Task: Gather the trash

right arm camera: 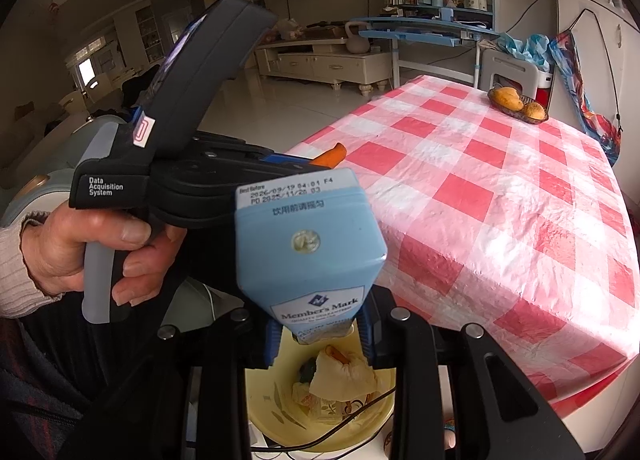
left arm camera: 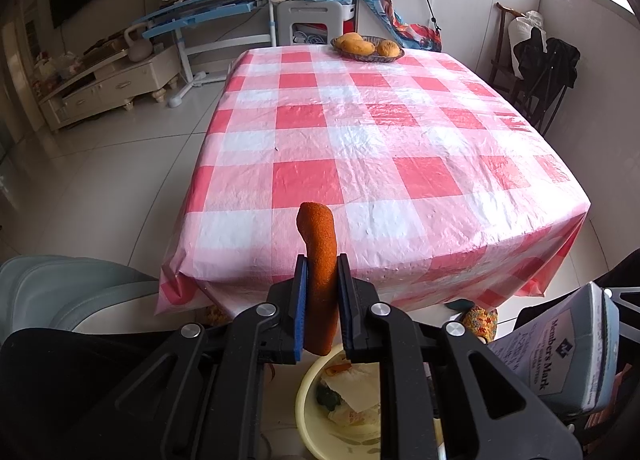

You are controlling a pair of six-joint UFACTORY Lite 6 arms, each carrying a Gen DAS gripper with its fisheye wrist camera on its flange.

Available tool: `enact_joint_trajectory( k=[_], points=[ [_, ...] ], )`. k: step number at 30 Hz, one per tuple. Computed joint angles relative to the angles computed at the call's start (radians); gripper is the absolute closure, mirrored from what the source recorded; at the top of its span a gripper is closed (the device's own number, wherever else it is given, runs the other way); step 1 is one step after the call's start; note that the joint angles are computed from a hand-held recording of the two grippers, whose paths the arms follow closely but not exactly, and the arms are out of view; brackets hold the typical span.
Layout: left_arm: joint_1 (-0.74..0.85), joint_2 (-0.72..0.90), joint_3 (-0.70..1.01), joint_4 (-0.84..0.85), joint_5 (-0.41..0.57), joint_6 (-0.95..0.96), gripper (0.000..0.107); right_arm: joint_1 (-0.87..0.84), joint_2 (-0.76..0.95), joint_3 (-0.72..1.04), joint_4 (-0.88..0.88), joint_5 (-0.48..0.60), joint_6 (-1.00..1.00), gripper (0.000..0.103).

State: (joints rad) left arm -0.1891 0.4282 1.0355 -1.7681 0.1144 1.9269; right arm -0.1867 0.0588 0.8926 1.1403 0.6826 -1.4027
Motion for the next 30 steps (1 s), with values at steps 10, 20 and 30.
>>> enact_joint_trajectory(
  k=[10,20,30],
  points=[
    [0.000,0.008,0.007,0.034,-0.002,-0.031,0.093,0.006,0.002,0.000,0.000,-0.005,0.004,0.072],
    [0.000,0.017,0.015,0.054,-0.004,-0.052,0.093,0.010,0.009,0.000,0.004,-0.009,0.001,0.072],
    [0.000,0.017,0.017,0.091,-0.005,-0.088,0.093,0.012,0.011,0.002,0.002,-0.010,0.002,0.072]
  ],
)
